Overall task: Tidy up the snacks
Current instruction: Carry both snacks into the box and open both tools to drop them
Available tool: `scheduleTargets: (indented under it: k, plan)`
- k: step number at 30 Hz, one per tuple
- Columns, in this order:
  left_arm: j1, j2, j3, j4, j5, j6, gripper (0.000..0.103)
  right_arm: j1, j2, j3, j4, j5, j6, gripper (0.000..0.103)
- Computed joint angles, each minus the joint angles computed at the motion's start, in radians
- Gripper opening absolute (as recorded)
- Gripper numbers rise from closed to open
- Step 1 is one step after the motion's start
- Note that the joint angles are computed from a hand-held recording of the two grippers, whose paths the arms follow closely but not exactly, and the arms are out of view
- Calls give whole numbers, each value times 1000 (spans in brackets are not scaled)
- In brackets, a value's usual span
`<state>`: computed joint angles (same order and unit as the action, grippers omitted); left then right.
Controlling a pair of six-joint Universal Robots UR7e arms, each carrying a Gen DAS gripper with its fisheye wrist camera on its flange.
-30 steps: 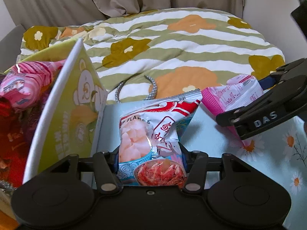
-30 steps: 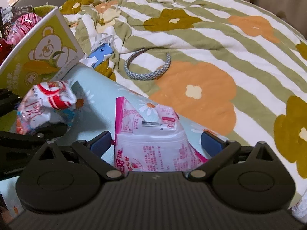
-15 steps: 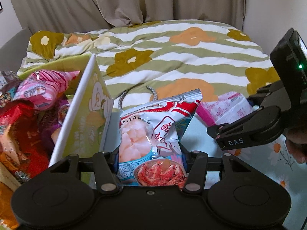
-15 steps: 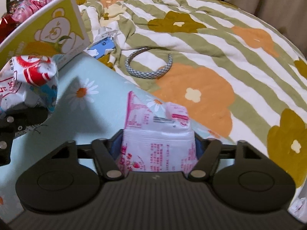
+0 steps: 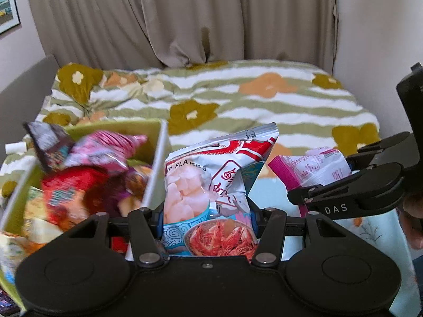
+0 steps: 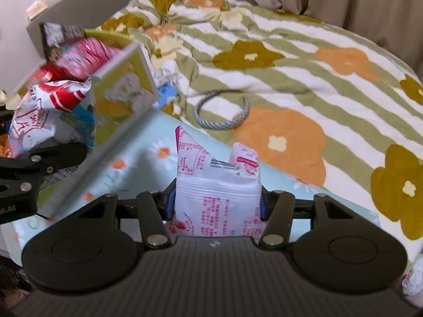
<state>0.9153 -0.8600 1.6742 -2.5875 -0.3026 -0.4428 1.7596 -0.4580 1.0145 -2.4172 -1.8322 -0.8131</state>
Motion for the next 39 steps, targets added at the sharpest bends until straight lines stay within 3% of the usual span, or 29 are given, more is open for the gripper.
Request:
scheduleTargets:
  k: [9, 15, 20, 27, 29, 31, 32, 35, 39]
  plan:
    - [-65, -184, 144, -124, 63, 111, 58, 105, -98, 130, -76, 42, 153, 69]
    - [-65, -338, 223, -146, 42, 203, 58, 187, -110, 201, -180, 35, 257, 69]
    - [-33, -428, 252, -195, 25, 328, 58, 249, -75, 216, -252, 14, 348, 69]
    - [69, -488, 241, -194, -65, 465, 59, 304, -8, 206, -317, -50, 486, 69]
    - [102, -489, 229, -190, -107, 495, 65, 314, 5, 204, -329, -73, 528, 69]
    - [126, -486, 217, -176, -131, 515, 94, 322, 18, 197, -332, -99, 564, 69]
    - [135, -481, 213, -185, -141, 536, 100, 326, 22, 198, -334, -113, 577, 69]
    - [140, -486, 230, -226, -158, 589, 103, 332, 26, 199, -329, -139, 604, 69]
    - [134, -525, 267, -183, -166, 561, 103, 333, 24, 202, -327, -160, 615, 70]
